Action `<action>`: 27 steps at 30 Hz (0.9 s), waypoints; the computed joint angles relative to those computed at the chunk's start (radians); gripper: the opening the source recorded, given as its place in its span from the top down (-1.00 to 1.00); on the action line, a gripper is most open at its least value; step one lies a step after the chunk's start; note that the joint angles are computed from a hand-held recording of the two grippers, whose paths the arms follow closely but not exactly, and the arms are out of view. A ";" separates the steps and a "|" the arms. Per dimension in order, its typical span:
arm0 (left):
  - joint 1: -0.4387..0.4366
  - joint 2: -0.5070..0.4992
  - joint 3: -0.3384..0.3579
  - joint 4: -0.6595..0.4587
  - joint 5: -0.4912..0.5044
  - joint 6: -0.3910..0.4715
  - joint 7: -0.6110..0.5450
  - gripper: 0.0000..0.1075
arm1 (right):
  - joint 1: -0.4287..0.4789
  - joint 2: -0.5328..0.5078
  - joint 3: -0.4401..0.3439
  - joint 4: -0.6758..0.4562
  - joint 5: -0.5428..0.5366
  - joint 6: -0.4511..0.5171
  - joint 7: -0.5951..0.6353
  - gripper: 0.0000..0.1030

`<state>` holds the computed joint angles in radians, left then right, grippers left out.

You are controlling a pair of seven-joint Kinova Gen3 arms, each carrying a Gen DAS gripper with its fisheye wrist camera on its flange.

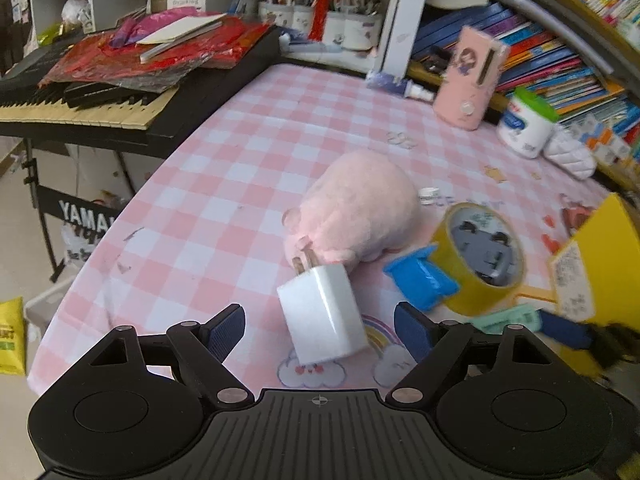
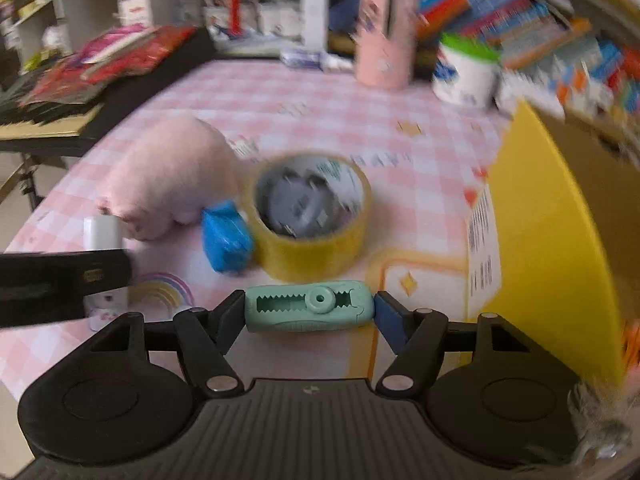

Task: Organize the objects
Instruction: 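Grasp the mint-green clip with the right gripper while the left gripper grasps the white charger plug, then carry the green clip and white plug over the yellow box with both grippers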

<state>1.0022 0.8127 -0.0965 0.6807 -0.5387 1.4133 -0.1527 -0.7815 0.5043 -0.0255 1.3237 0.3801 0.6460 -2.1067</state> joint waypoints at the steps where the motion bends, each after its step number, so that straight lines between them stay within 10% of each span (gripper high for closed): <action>1: -0.011 0.011 0.004 -0.016 0.007 0.007 -0.005 -0.43 | 0.000 -0.008 -0.004 0.011 0.012 -0.019 0.019 -0.30; 10: -0.045 0.001 0.008 0.032 0.058 -0.052 0.021 0.55 | 0.021 -0.036 -0.022 0.040 0.000 -0.058 0.125 -0.30; 27: 0.065 -0.193 0.038 0.300 -0.100 -0.142 0.187 0.55 | -0.035 -0.137 -0.019 0.127 0.052 -0.073 0.026 -0.30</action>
<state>1.0668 0.6198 -0.0586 0.9805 -0.6385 1.2717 0.0339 -0.8160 0.3676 -0.0449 1.4504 0.4320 0.5727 -2.0804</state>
